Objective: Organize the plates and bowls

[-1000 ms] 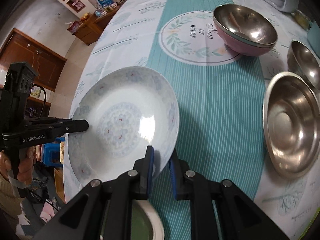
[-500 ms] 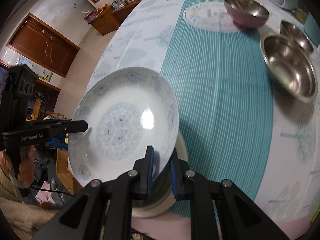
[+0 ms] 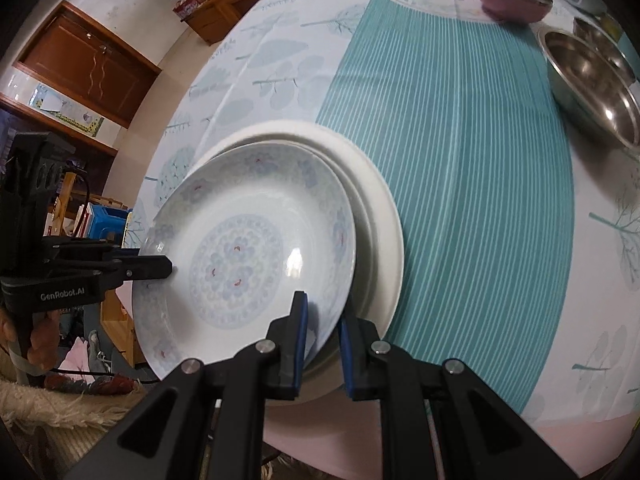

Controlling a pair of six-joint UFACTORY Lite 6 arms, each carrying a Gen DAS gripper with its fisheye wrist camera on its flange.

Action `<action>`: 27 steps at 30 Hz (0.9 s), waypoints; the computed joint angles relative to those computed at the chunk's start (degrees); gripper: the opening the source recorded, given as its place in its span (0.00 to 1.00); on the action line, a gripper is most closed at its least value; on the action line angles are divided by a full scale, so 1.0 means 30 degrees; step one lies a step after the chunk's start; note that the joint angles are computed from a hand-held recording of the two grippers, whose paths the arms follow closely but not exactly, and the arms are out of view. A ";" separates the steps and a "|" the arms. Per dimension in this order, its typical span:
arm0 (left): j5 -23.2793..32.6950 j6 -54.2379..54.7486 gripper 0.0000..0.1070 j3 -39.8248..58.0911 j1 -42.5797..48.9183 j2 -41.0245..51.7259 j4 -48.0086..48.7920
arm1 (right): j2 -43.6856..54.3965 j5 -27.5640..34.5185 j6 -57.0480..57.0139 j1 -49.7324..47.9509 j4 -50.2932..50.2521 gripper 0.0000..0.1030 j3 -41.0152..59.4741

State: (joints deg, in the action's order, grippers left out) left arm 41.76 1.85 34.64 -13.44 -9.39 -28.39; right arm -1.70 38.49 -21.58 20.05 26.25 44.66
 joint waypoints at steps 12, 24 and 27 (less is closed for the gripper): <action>-0.0827 0.0352 0.10 0.0192 -0.0557 0.1283 -0.0555 | 0.0793 -0.0705 0.2914 0.1336 -0.2483 0.15 0.0244; -0.0934 0.0305 0.13 0.0483 0.0121 0.1481 -0.0451 | 0.1179 -0.1919 0.6537 0.3764 -0.5759 0.19 0.0295; -0.0974 0.0188 0.20 0.0640 0.0293 0.1291 -0.0228 | 0.1144 -0.1985 0.8043 0.4342 -0.7241 0.20 0.0423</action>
State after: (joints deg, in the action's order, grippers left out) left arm 38.83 2.42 36.56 -12.56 -5.52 -29.08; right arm 1.73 32.53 2.55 33.07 4.53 45.93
